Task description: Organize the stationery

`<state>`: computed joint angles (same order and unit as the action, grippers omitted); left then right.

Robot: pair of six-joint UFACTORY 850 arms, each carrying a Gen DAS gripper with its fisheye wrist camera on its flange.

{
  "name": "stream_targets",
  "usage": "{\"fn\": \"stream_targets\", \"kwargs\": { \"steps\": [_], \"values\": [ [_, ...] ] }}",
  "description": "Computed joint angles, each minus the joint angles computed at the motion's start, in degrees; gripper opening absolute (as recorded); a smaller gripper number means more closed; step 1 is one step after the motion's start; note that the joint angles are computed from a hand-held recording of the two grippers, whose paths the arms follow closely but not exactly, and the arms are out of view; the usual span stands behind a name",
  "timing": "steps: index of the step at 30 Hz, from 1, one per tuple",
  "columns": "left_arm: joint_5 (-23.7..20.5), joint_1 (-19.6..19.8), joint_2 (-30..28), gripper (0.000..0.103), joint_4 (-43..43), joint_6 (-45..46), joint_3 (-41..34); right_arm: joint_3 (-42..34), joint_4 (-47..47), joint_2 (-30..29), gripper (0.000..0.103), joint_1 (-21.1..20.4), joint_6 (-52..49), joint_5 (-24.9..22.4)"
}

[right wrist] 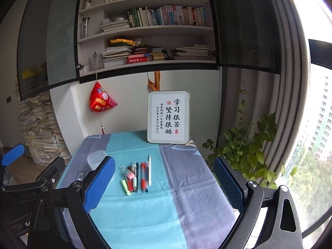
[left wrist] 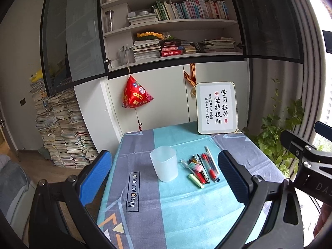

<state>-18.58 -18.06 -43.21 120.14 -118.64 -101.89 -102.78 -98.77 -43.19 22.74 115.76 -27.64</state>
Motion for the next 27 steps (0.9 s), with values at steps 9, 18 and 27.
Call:
{"fn": "stream_targets", "kwargs": {
  "steps": [9,18,27],
  "values": [
    [4.76,1.09,-0.84,0.102,-8.71,6.96,-2.75,-0.85,0.24,-0.57,0.096,0.11,-0.65,0.07],
    [3.54,0.84,-0.73,0.102,-7.48,6.92,-2.38,-0.8,0.07,-0.65,0.096,0.23,-0.5,-0.08],
    [4.32,1.05,-2.41,0.102,-13.53,12.88,-4.58,-1.3,0.99,-1.1,0.096,0.17,-1.81,0.38]
  ]
}}
